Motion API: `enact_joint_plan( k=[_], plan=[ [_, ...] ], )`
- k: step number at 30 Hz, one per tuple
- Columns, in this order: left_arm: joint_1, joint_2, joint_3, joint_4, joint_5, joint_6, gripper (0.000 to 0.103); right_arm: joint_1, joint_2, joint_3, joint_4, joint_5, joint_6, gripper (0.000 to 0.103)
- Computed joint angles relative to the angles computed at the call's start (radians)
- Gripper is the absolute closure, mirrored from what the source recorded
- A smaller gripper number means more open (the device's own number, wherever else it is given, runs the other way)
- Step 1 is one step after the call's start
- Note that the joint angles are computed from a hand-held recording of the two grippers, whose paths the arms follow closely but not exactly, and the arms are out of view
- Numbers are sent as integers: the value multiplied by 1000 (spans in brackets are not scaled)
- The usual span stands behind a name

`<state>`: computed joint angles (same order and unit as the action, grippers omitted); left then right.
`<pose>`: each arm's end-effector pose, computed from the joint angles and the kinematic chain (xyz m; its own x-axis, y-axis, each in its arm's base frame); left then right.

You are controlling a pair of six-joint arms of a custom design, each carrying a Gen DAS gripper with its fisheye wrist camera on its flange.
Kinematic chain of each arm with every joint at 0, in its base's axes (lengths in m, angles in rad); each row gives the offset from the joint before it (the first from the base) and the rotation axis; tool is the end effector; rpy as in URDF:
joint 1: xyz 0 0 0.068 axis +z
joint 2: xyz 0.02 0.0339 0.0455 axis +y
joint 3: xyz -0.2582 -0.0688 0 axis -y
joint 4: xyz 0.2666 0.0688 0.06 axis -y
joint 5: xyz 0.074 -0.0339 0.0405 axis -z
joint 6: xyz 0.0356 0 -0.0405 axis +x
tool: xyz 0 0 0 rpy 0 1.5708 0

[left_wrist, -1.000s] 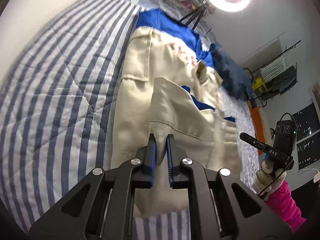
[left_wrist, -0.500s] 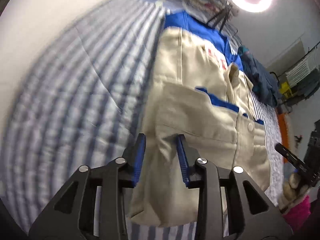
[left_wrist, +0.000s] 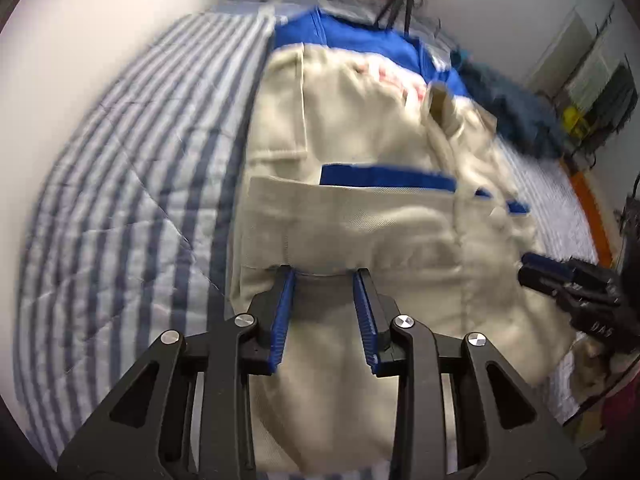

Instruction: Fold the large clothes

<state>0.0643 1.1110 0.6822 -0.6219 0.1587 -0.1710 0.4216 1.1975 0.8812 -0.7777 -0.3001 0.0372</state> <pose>0.2270 0.0090 0.1939 -0.8559 -0.2235 -0.4664 -0.1327 0.9665 -0.2197 0.2215 0.1109 0.2321 -0.8293 -0.3330 -0.4488 -0.4842 0.8291 0.2795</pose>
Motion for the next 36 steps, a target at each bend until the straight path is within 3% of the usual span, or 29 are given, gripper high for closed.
enact_joint_plan(
  k=[3, 5, 8, 11, 15, 17, 27, 33, 36],
  plan=[
    [-45, -10, -1, -4, -55, 19, 71, 47, -1, -31, 34, 63, -20, 75],
    [-10, 13, 47, -50, 5, 21, 71, 59, 17, 7, -11, 81, -37, 75],
    [66, 26, 121, -86, 111, 45, 71, -4, 32, 97, -94, -3, -96, 75],
    [106, 80, 226, -105, 130, 97, 61, -76, 38, 176, -131, -62, -143, 75],
    [153, 195, 391, -116, 151, 156, 50, -144, 109, 307, -123, -50, -179, 75],
    [182, 285, 489, -118, 177, 172, 42, -179, 158, 373, -102, -56, -187, 75],
    [225, 746, 914, -94, 257, 129, 37, -283, 522, 676, -16, -66, -201, 75],
    [210, 1061, 1251, -138, 266, 105, 37, -313, 809, 927, -32, -119, -177, 75],
    [201, 1262, 1521, -228, 287, 89, 37, -308, 969, 1093, -57, -126, -161, 75]
  ],
)
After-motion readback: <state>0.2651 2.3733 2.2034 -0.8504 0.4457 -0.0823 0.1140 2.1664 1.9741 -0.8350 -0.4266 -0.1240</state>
